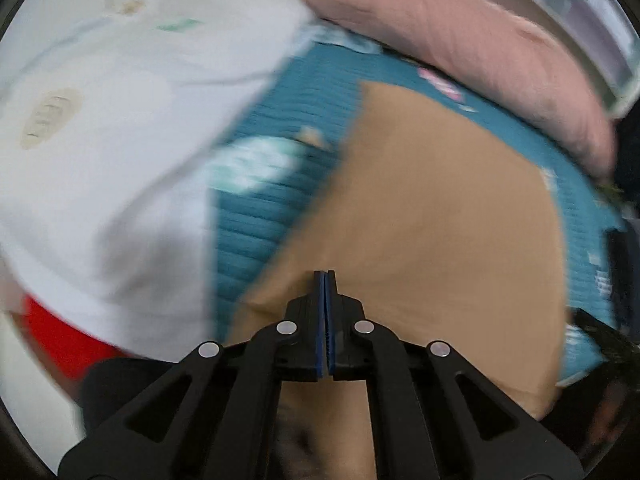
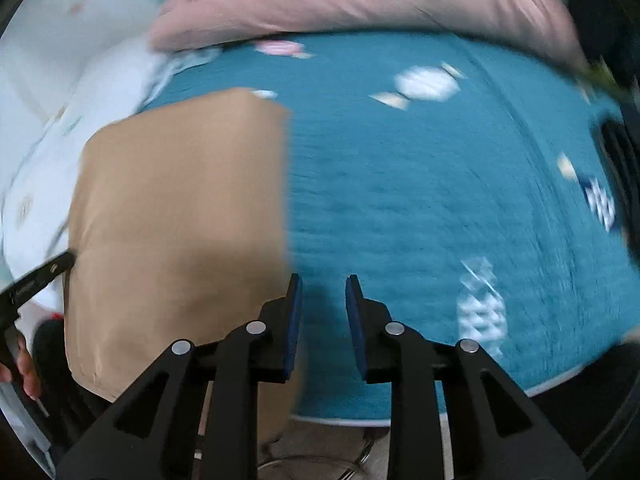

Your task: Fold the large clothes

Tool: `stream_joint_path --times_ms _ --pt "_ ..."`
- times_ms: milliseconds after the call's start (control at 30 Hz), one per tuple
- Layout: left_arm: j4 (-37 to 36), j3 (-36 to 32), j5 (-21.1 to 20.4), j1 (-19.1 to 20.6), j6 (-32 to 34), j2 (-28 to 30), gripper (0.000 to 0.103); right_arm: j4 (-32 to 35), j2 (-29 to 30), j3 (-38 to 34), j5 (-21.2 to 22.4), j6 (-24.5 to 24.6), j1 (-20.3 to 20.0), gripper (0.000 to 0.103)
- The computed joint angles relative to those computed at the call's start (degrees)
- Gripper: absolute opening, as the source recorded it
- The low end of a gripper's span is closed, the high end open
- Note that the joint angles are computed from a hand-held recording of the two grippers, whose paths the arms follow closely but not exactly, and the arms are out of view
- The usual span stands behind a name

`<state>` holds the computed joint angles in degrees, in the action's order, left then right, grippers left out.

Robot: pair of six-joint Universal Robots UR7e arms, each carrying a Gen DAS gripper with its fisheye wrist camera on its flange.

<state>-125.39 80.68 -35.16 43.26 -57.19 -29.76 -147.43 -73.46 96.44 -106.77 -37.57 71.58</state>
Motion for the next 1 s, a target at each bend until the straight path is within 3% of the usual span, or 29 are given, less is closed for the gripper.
stream_joint_path --times_ms 67,167,233,400,467,567,733,767,833,900,1000 --pt "4.5 -0.3 1.2 -0.1 -1.8 -0.7 0.004 0.1 -0.8 -0.5 0.3 1.7 -0.6 0.023" --pt "-1.0 1.8 -0.1 -1.1 0.1 -2.2 0.004 1.0 -2.5 0.1 3.1 1.9 -0.1 0.023" --pt "-0.7 0.7 0.4 -2.2 2.2 -1.4 0.004 3.5 -4.0 1.0 6.0 1.1 0.9 0.023" --pt "-9.9 -1.1 -6.1 -4.2 12.4 1.4 0.004 11.5 -5.5 2.4 9.7 -1.4 3.6 0.023" --pt "-11.5 -1.5 -8.9 -4.2 13.7 2.4 0.004 11.7 -5.0 3.7 8.4 -2.0 4.1 0.023" --pt "-10.8 -1.4 -15.0 -2.4 10.5 3.2 0.004 13.3 -3.5 4.7 5.1 -2.2 3.4 0.023" --pt "-15.5 6.0 -19.0 -0.3 6.2 0.1 0.003 15.6 -3.1 4.1 3.3 -4.1 0.6 0.018" --pt "-15.8 7.1 -19.1 -0.1 5.1 -1.1 0.003 15.3 -3.5 4.1 2.8 -4.8 0.2 0.018" --pt "-10.3 6.7 -14.5 -0.6 3.3 -1.9 0.003 13.3 -3.7 4.2 0.3 -5.5 -0.1 0.018" --pt "-9.6 7.4 -14.1 -0.3 3.1 -3.5 0.003 14.0 -3.6 2.8 -0.4 -4.1 -0.7 0.021" --pt "1.0 5.6 -7.6 -1.3 -0.2 -3.8 0.004 13.2 -3.5 1.8 -1.4 -2.4 -1.1 0.024"
